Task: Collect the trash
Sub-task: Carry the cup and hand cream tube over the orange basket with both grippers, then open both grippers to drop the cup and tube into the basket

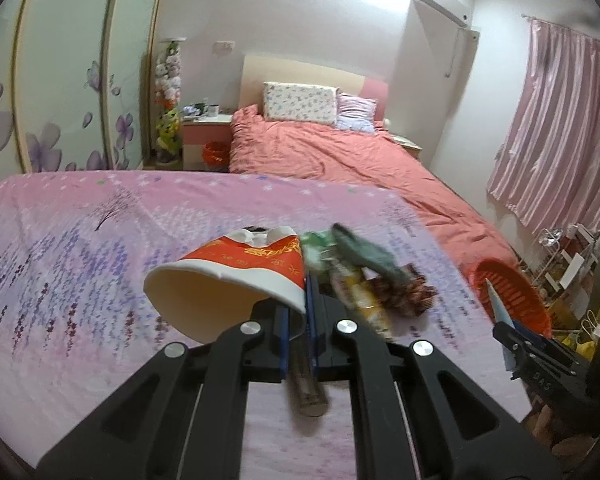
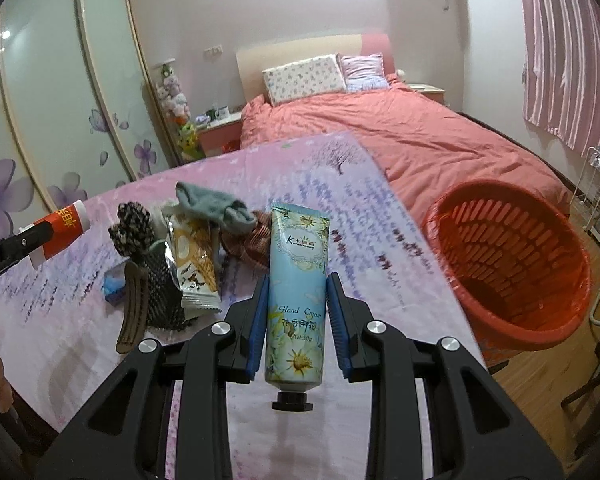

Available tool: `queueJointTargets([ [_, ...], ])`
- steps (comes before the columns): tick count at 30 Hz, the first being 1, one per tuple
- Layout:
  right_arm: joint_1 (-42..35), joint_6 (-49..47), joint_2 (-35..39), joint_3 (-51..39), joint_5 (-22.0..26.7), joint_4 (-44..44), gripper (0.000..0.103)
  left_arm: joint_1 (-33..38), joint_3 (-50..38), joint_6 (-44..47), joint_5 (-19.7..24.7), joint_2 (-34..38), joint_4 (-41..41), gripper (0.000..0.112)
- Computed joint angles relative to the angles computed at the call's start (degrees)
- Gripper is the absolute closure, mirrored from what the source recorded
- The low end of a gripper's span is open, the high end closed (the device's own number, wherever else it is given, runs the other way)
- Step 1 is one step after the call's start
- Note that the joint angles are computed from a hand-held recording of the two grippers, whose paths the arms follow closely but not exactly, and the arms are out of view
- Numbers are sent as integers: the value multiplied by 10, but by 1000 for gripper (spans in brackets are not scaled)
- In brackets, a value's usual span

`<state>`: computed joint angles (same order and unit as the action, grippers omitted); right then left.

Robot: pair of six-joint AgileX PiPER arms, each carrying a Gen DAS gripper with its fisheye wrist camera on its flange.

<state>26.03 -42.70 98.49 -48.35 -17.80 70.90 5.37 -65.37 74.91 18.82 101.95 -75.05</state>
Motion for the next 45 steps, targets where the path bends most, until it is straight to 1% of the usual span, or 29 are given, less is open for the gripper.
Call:
queueJointTargets([
  [7, -32, 46, -44, 42, -9, -50, 74, -67, 0, 2, -6, -17, -18, 104],
  [13, -82, 96, -65, 72, -16, -106, 74, -140, -11, 24, -16, -6, -51, 104],
  [15, -100, 109, -67, 75, -14, -121, 74, -163, -25, 10, -16, 4, -44, 104],
  [23, -190, 248, -62, 97, -12, -265, 74, -252, -100, -30, -15, 73, -21, 104],
  [27, -236, 340, -49, 101, -9, -365, 75, -296, -167, -100, -11, 127, 39, 104],
  [28, -251, 377, -43, 98, -5, -404, 77, -301, -174, -99, -9, 135, 39, 104],
  [29, -263, 408, -36, 95, -2, -439, 84, -309, -189, -118, -7, 147, 56, 104],
  [30, -273, 432, -27, 92, -3, -466, 88, -318, -209, -144, -2, 161, 81, 104],
  [31, -279, 443, -22, 90, -6, -481, 95, -326, -225, -159, -1, 174, 97, 104],
  [32, -287, 462, -10, 83, -13, -504, 102, -333, -238, -155, 0, 186, 95, 104],
  [33, -299, 500, 16, 66, -21, -550, 103, -344, -260, -157, -8, 205, 100, 104],
  [34, -316, 544, 34, 55, -24, -607, 103, -356, -287, -182, -18, 227, 127, 104],
  [35, -337, 601, 55, 34, -4, -665, 103, -362, -321, -230, -12, 251, 173, 104],
  [36, -350, 658, 67, 28, -7, -709, 103, -362, -374, -287, 17, 288, 213, 104],
  [37, -364, 712, 66, 40, -29, -765, 103, -362, -418, -343, 48, 313, 255, 104],
  [38, -381, 742, 56, 57, -48, -800, 102, -362, -455, -376, 70, 334, 280, 104],
  [39, -393, 750, 47, 68, -56, -813, 102, -369, -492, -400, 82, 356, 305, 104],
  [41, -415, 744, 36, 86, -68, -808, 101, -383, -572, -467, 109, 404, 379, 103],
  [43, -439, 769, 34, 91, -69, -836, 100, -392, -641, -510, 144, 444, 416, 103],
  [45, -456, 790, 37, 95, -68, -857, 100, -401, -728, -565, 183, 492, 467, 94],
])
